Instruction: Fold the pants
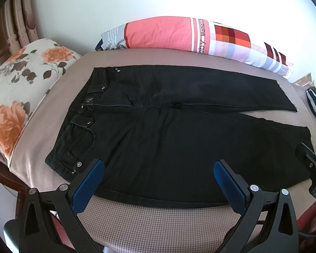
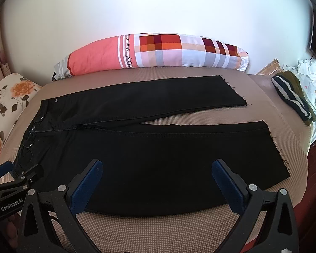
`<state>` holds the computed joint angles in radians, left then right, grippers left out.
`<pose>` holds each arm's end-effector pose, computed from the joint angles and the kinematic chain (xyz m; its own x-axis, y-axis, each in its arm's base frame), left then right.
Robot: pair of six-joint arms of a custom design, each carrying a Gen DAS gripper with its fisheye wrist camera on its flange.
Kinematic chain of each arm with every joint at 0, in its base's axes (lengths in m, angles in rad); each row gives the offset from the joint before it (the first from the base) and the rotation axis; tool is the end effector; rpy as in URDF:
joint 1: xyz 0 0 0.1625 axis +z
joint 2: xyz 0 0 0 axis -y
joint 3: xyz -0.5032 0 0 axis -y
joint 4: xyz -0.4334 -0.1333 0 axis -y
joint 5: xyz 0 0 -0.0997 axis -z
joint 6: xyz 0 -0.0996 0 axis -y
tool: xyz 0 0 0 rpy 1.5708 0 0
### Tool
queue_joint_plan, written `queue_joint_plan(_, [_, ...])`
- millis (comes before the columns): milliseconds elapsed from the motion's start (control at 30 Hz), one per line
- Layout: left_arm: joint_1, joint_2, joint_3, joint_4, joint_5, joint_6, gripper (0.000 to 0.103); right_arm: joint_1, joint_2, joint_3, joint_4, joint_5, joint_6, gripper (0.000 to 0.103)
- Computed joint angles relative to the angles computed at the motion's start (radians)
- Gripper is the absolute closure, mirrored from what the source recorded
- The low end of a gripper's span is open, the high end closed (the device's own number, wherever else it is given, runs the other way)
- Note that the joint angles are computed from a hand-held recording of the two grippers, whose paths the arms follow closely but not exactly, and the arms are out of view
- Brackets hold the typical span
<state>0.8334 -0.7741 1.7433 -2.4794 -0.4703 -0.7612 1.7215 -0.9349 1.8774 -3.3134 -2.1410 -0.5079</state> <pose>-0.3075 -0.6689 0.1059 -0.6795 -0.2601 -0.6860 0.2796 0.7727 -0.5699 0.1812 -0.6635 0.2298 -0.7271 -0.1108 0.6775 -0.5244 0.7265 -0.4440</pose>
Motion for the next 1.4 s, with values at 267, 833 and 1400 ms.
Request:
queue_joint_plan(267, [-0.001,-0.001,0.0,0.0,-0.001,0.002,0.0,-0.001,-0.001,0.0,0.004,0.001,0.003,0.0])
queue_joint_plan(833, [0.068,-0.051,-0.037,-0.137,-0.036,0.153,0.0,-0.022,0.004,-0.06,0.065,0.043,0.018,0.0])
queue_joint_plan(1400, [0.358,-0.102,-0.315,-0.183,-0.373,0.316,0.035,-0.062,0.093,-0.313,0.393,0.312,0.133,0.0])
